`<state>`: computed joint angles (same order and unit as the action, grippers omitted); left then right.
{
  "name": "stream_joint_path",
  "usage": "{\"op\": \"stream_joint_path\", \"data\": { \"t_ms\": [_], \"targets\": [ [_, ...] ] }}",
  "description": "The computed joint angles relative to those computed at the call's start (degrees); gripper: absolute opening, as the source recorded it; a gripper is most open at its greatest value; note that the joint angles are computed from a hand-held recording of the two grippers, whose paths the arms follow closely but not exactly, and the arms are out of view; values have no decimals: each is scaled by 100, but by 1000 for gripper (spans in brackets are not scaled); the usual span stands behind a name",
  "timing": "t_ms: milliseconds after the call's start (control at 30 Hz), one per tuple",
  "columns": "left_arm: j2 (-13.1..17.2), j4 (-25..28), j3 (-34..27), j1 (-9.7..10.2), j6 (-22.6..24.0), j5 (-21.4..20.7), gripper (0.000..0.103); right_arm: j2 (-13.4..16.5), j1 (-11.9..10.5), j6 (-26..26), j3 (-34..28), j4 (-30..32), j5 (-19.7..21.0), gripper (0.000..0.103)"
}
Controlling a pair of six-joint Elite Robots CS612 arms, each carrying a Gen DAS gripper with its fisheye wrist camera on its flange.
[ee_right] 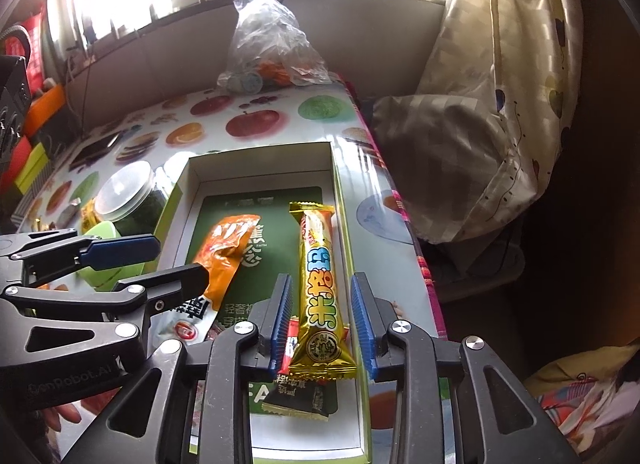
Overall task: Organize snacks
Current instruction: 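Lower the yellow bar and orange pouch into the box and open both tools, then lift both open tools out of the box and move back over the snack pile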
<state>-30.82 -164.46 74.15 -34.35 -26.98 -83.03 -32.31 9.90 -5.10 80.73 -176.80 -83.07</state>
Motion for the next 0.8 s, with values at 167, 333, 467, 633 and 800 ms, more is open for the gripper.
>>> {"op": "stream_joint_path", "data": {
  "t_ms": [167,333,467,633,800],
  "targets": [
    [-23,-2,34,-33,30,69,54,-30,-18,77,57,-54,14,34],
    [-88,-85,146,-83,36,221,54,-76,-22,110,138,-126,22,34],
    [-173,-269,298,-100,56,221,54,-141,-16,152,246,-266,25,34],
    [-293,-428,514,-127,-11,293,54,-217,17,177,369,-416,20,35],
    [-412,-560,728,-144,-69,370,54,-287,54,233,482,-521,7,35]
  ]
}}
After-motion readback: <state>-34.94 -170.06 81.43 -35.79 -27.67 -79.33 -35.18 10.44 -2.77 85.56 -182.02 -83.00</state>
